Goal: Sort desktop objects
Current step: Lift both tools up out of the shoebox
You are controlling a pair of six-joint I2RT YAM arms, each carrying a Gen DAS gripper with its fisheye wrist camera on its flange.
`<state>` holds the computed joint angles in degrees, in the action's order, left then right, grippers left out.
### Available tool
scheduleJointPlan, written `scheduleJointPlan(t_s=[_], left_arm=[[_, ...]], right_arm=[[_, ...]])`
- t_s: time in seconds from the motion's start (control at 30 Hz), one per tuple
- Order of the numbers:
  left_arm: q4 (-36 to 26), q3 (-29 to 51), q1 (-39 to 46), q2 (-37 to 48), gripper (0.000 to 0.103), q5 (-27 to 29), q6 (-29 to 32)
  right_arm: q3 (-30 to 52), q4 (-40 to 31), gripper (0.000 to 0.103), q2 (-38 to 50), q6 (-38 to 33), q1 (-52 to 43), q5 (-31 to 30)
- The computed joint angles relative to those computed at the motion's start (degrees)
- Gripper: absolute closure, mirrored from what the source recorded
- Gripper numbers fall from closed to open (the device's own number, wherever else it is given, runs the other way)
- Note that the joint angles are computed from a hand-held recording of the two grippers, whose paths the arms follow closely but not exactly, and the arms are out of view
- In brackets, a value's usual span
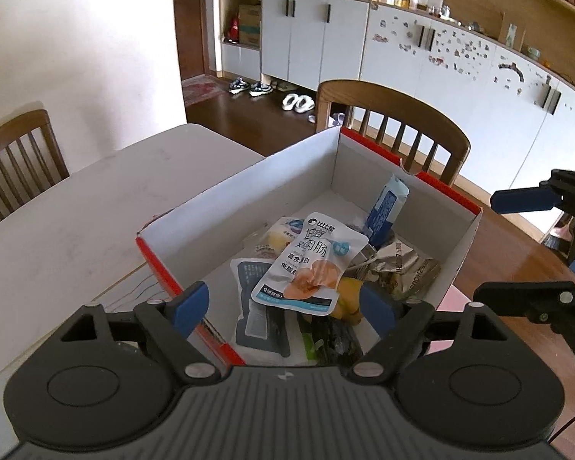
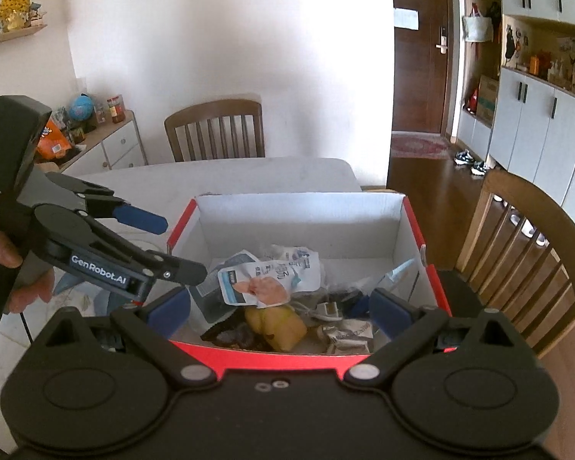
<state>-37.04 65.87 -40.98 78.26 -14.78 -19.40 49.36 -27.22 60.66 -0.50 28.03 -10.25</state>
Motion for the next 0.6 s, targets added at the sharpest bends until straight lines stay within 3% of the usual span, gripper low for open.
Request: scheduleJointPlan(t_s=[0.1, 0.6], left_arm=[[0.13, -0.75, -0.94, -1.28, 0.001, -1.19, -0.71], [-5.47, -0.78, -8.09, -5.2, 0.0, -7.19, -7.76]], right_arm=[[0.04, -0.39, 0.0, -0.44, 1.35, -0.4, -0.96], [-1.19, -2.42, 0.0, -5.39, 1.33, 0.94, 1.63]])
